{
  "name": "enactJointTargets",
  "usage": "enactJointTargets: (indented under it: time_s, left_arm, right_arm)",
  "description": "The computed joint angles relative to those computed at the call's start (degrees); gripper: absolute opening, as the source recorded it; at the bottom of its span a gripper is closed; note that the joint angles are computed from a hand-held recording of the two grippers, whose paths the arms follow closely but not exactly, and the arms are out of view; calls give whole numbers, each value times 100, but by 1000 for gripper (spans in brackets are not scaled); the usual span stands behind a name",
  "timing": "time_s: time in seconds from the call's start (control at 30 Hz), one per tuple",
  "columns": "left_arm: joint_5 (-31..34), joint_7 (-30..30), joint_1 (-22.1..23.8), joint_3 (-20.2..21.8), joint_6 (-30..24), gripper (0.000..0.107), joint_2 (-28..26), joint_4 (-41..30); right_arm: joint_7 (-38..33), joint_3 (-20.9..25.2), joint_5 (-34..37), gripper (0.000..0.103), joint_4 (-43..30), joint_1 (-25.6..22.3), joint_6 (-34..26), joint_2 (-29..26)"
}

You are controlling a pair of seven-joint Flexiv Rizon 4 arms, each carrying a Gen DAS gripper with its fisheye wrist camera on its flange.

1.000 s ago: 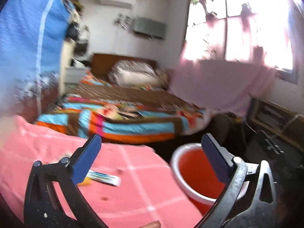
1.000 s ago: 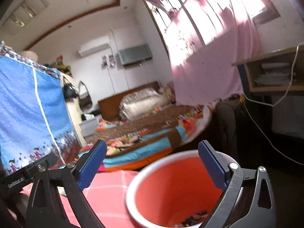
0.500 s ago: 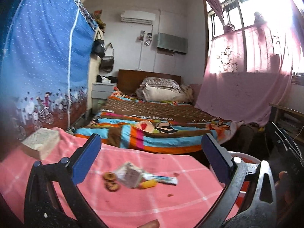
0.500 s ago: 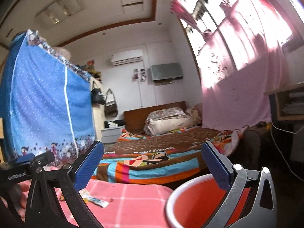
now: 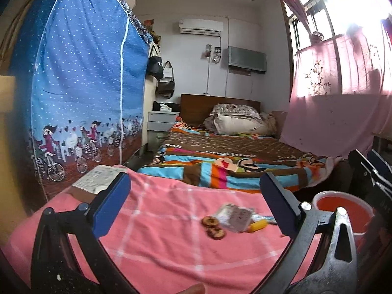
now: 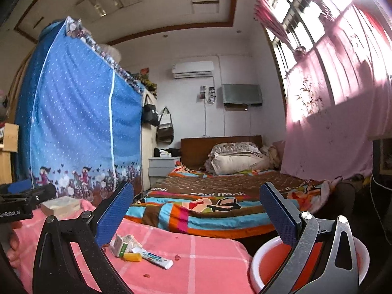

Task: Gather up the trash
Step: 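Move both tools back over the bedspread toward the remaining trash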

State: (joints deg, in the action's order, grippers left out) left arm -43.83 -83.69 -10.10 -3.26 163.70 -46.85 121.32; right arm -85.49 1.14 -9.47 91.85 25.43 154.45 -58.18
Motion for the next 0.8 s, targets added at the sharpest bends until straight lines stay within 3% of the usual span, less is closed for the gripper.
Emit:
enactJointTargets:
  time_s: [0.27, 0.4, 0.6, 0.73, 0.8]
  left_arm:
    - [328, -14, 209, 35, -455, 103, -58, -53]
    - [424, 69, 295, 29, -1122, 103, 2, -90]
    - [841, -103, 528, 86, -2413, 103, 158, -191]
    - [1315, -279, 683, 156, -3177, 102, 228, -271]
    - [1445, -290, 680, 220, -3554, 93, 248, -347]
  right_arm:
    - [-268, -98, -93, 103, -233, 165, -395, -152]
    - [-122, -74, -498, 103, -293, 60, -886, -156]
    - [444, 122, -1212, 102, -433, -255, -2121, -92]
    - [997, 431, -1977, 90, -521, -637, -2789, -91]
    - [1409, 763, -2635, 79, -648, -984, -3302, -146]
